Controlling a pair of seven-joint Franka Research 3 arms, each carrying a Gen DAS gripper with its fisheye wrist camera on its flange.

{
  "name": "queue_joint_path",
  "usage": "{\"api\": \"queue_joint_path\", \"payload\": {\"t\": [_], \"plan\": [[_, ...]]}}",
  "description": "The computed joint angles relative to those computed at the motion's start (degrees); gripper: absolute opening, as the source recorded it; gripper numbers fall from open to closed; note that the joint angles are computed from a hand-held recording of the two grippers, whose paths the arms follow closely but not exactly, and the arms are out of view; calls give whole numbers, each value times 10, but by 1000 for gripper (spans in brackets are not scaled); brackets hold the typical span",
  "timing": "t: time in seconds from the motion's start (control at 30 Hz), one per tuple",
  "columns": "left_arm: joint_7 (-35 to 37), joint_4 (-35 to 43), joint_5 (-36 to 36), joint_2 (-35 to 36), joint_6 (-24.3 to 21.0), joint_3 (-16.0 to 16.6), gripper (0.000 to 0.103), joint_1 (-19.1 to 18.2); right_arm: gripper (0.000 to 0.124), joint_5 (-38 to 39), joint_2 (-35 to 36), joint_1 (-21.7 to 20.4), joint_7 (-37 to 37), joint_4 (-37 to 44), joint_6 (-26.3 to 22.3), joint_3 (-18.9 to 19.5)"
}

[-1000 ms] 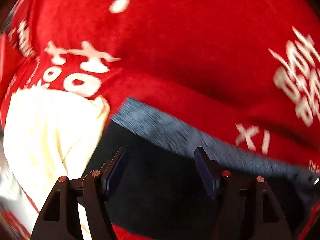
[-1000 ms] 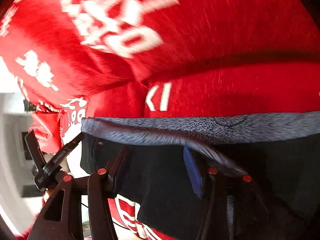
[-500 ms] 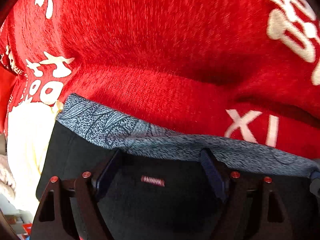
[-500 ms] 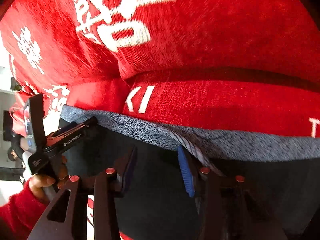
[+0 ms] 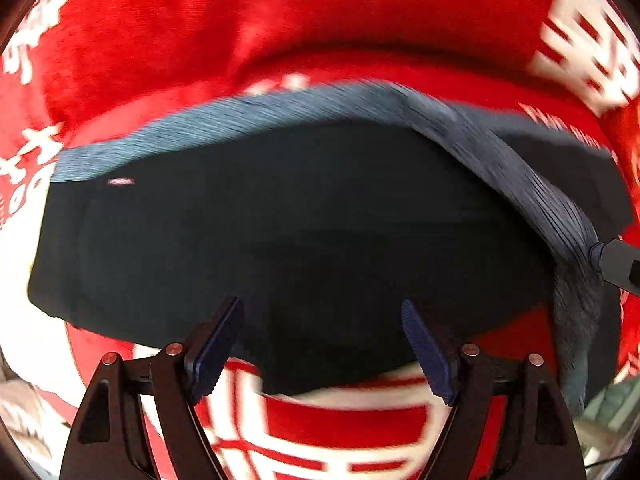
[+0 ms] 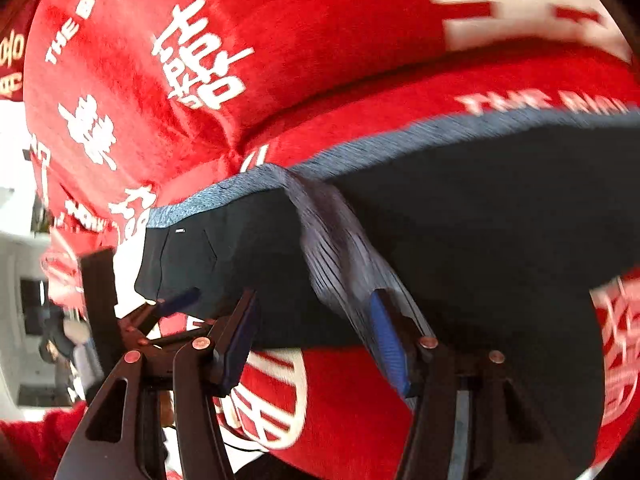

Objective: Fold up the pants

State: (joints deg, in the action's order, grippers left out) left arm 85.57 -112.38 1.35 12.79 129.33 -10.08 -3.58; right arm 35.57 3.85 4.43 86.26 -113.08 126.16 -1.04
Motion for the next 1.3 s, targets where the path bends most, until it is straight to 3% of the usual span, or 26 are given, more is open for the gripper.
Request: {"api": "queue_joint_path", "payload": {"t": [0.13, 0.3, 0.5, 0.63, 0.83, 0.97, 1.13, 1.2, 1.23, 1.27, 1.3], "plan": [[78, -28, -31, -15, 23, -13, 82, 6, 61, -50, -97, -7, 87, -111, 22, -10], [172, -47, -89, -32, 22, -15, 82, 16, 61, -100, -224, -25, 192, -252, 37, -9], [247, -46, -135, -40, -12, -5, 82, 23, 61, -141, -385, -67, 302, -414, 46, -1], [289, -28, -147, -28, -22, 2, 82, 34, 61, -132, -452, -81, 328, -484, 67, -12], [316, 59, -154, 41, -74, 3, 82, 53, 61, -81, -477, -67, 265, -532, 107, -57], [332, 135, -155, 101, -119, 2, 82, 78, 57, 5, -458, -24, 186, -533, 150, -93], [304, 210, -151, 152, -174, -3, 82, 91, 55, 67, -425, -16, 92, -513, 136, -122], [300, 245, -148, 171, -187, -3, 82, 98, 42, 84, -418, -29, 77, -507, 113, -127], [302, 265, -146, 183, -196, -3, 81, 103, 21, 89, -413, -38, 74, -504, 97, -130], [303, 292, -143, 200, -210, -2, 73, 109, 9, 93, -407, -45, 70, -499, 77, -134], [306, 322, -141, 217, -226, -1, 63, 116, 7, 109, -405, -49, 60, -497, 62, -140]]}}
